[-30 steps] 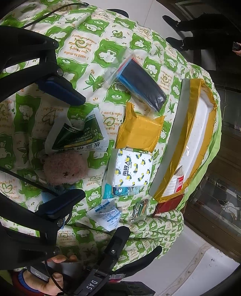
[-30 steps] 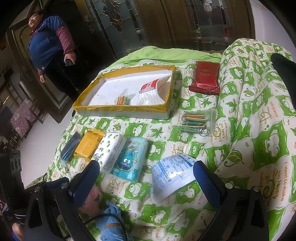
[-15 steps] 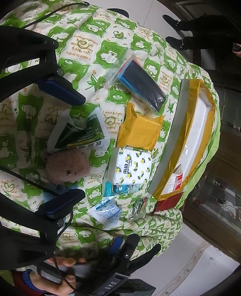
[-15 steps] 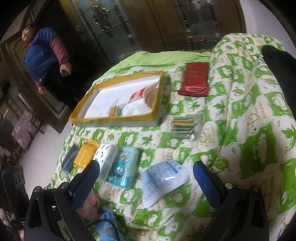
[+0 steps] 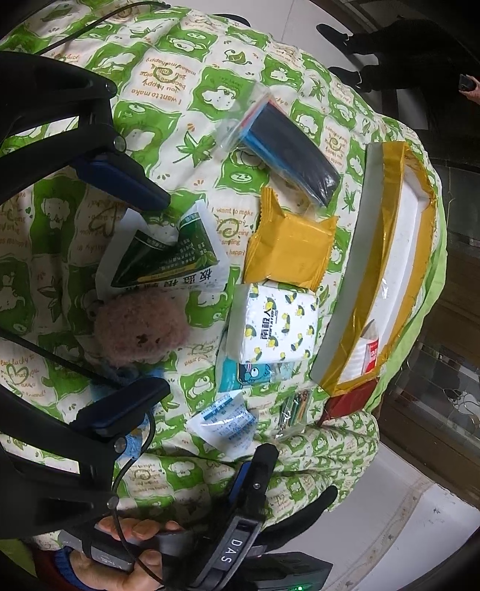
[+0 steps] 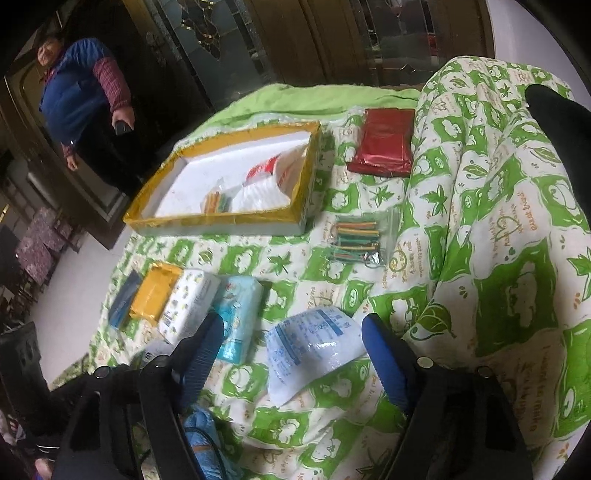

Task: Organize soft objects
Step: 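Grasp the green-and-white packet with the left tool while the right tool grasps the desiccant packet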

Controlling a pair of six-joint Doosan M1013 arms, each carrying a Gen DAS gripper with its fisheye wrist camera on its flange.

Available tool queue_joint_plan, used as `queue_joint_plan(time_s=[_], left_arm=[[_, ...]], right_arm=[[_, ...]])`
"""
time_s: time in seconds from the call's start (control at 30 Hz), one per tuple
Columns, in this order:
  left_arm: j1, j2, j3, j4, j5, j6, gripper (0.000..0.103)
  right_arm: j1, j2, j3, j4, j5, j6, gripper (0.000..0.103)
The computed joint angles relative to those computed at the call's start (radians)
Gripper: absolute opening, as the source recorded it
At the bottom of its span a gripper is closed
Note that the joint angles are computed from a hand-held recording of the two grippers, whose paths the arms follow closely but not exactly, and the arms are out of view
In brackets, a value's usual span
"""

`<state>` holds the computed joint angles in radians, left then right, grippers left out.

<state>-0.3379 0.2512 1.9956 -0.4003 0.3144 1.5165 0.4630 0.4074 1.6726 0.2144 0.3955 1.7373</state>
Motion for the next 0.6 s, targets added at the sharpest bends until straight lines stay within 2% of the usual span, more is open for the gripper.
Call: queue_joint_plan(time_s=[0.13,0.27,0.37,0.4,0.5,0.6], left_arm=[[-0.006,-0.006,0.004,0.063,-0.022,-0.062,0.091],[0.011,-0.024,0.024,-0.026,-0.067,-0.005,0.091],[0.022,-0.022,0.025,0.035,-0.064,-0.1,0.09],[0.021,-0.017,0.019,0.091,-0.051,-0.16,0.085],[0.019,0.006,-0.006,0.163,0.014,-0.209,0.069],[0.011,0.015,-0.014,0.23,0.023,-0.262,0.068]], right_arm=[[0.001,0.003,-0.002,-0.009,0.007,0.009,0.081],[-0.004,-0.006,0.011,0.023,-0.024,-0.006,0.081],[-0.002,-0.01,0.014,0.018,-0.033,-0.002,0.081],[0.0,-0.01,0.014,0.008,-0.034,0.004,0.081],[0.004,-0.011,0.013,-0.011,-0.032,0.012,0.081],[0.005,-0.011,0.011,-0.022,-0.032,0.019,0.079]])
